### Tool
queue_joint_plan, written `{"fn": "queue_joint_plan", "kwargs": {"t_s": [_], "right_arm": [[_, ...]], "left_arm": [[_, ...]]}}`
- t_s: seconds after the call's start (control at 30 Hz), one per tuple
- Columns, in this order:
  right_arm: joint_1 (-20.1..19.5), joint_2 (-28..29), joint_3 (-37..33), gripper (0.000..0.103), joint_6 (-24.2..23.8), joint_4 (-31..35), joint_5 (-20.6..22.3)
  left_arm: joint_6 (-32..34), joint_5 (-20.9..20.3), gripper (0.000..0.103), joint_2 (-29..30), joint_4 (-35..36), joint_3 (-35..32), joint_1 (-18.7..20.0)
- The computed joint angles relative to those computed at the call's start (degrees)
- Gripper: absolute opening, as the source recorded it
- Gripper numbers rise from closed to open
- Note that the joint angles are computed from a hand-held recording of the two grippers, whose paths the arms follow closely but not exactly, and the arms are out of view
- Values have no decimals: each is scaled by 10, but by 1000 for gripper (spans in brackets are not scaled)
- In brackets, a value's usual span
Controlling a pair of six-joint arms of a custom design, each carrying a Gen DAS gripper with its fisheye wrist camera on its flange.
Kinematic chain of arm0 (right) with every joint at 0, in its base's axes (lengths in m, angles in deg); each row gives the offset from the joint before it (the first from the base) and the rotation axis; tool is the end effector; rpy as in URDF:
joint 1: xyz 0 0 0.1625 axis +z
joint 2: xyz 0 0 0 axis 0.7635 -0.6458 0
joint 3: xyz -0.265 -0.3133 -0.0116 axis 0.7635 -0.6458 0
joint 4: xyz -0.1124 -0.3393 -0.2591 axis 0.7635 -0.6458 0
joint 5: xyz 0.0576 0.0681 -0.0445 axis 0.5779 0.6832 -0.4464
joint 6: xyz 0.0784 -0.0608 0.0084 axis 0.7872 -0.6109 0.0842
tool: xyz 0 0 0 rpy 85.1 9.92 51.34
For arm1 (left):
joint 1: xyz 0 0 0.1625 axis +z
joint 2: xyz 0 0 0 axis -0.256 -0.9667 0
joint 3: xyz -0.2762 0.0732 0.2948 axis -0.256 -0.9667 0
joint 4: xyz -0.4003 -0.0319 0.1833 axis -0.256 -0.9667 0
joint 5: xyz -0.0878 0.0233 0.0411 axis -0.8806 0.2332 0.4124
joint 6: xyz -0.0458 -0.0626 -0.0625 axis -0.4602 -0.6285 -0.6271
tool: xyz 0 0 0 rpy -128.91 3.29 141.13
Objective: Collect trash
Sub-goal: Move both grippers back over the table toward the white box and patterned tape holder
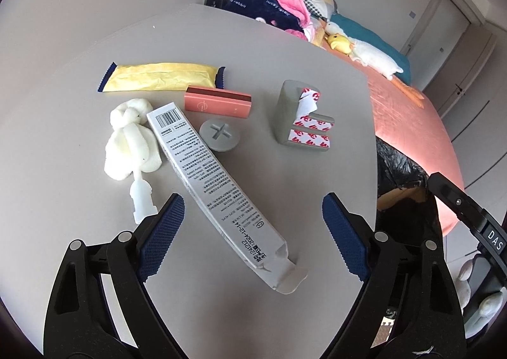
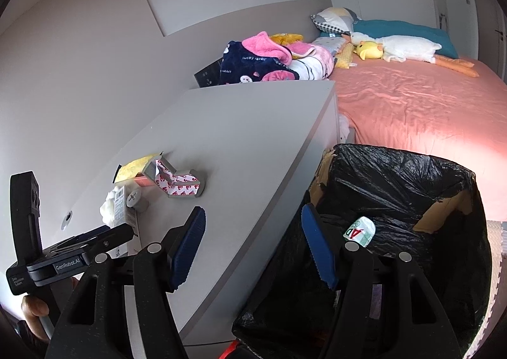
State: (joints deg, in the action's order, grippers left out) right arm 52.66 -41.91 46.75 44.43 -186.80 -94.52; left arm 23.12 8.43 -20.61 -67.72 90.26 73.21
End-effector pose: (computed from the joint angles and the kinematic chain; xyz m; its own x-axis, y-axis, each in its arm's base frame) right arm 0.2762 -0.7134 0.1031 -0.7660 -0.5305 0.3630 -0.6393 0.6876 -0.3442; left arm -0.1219 -0.6075 0.2327 -0.8090 -0.3711 -0.4559 0.0837 0.6950 -0.7142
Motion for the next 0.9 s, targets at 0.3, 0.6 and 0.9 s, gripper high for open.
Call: {"fn": "queue_joint_plan", "kwargs": {"t_s": [0.3, 0.6, 0.9], "right_arm": [[8, 31, -31, 64, -16, 23, -4], [20, 69, -76, 64, -39, 63, -7], [32, 107, -121, 64, -60, 89, -14]], "left_arm": [[-8, -12, 51, 9, 8, -17, 20], [-2, -35, 52, -2, 3, -23, 36], [3, -23, 75, 8, 16, -40, 40]]}}
